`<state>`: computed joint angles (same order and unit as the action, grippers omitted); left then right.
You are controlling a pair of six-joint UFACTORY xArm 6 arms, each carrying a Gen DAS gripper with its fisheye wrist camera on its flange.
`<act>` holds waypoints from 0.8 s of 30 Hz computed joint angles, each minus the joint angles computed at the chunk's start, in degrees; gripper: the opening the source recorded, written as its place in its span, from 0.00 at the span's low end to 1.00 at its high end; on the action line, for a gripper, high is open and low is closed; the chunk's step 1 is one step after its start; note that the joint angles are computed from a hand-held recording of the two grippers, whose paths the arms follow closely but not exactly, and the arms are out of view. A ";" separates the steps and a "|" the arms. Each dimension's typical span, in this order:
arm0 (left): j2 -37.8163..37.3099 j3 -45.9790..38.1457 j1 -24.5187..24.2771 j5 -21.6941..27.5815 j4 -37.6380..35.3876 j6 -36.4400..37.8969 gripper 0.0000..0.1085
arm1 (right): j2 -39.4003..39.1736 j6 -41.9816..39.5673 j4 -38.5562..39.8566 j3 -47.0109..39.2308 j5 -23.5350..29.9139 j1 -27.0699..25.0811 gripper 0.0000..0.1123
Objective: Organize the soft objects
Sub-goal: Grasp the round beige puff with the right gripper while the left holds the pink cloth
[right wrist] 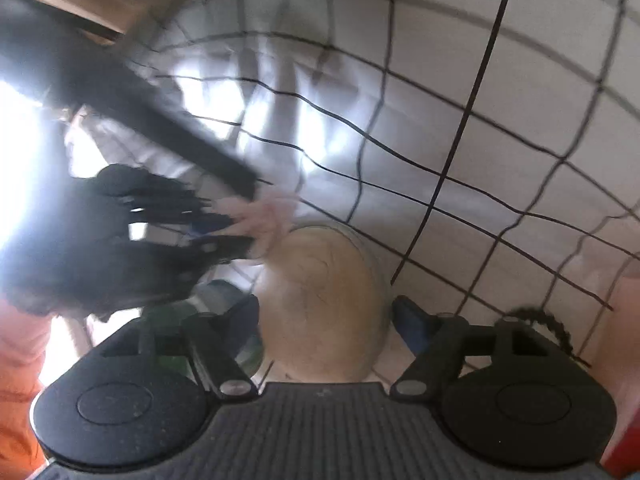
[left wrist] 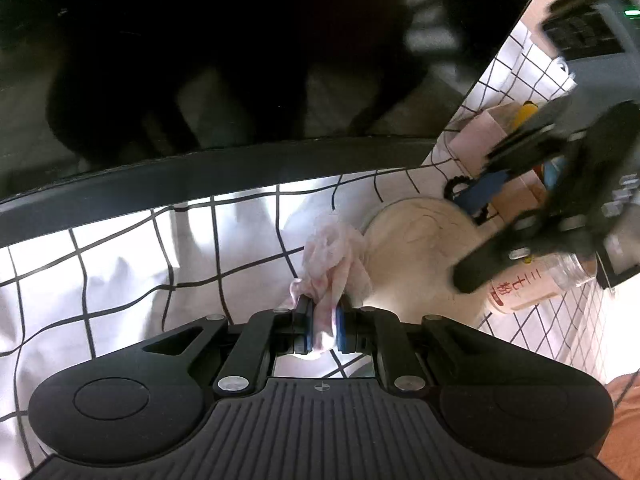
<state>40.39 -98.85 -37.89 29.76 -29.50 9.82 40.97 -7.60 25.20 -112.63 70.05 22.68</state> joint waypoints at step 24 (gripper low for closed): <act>-0.66 2.04 -0.03 -1.84 -5.72 4.43 0.12 | 4.92 7.97 -1.13 -5.77 2.40 0.59 0.57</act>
<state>39.74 -96.81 -37.91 27.92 -35.22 14.25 45.90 0.38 24.07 -118.40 72.45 23.27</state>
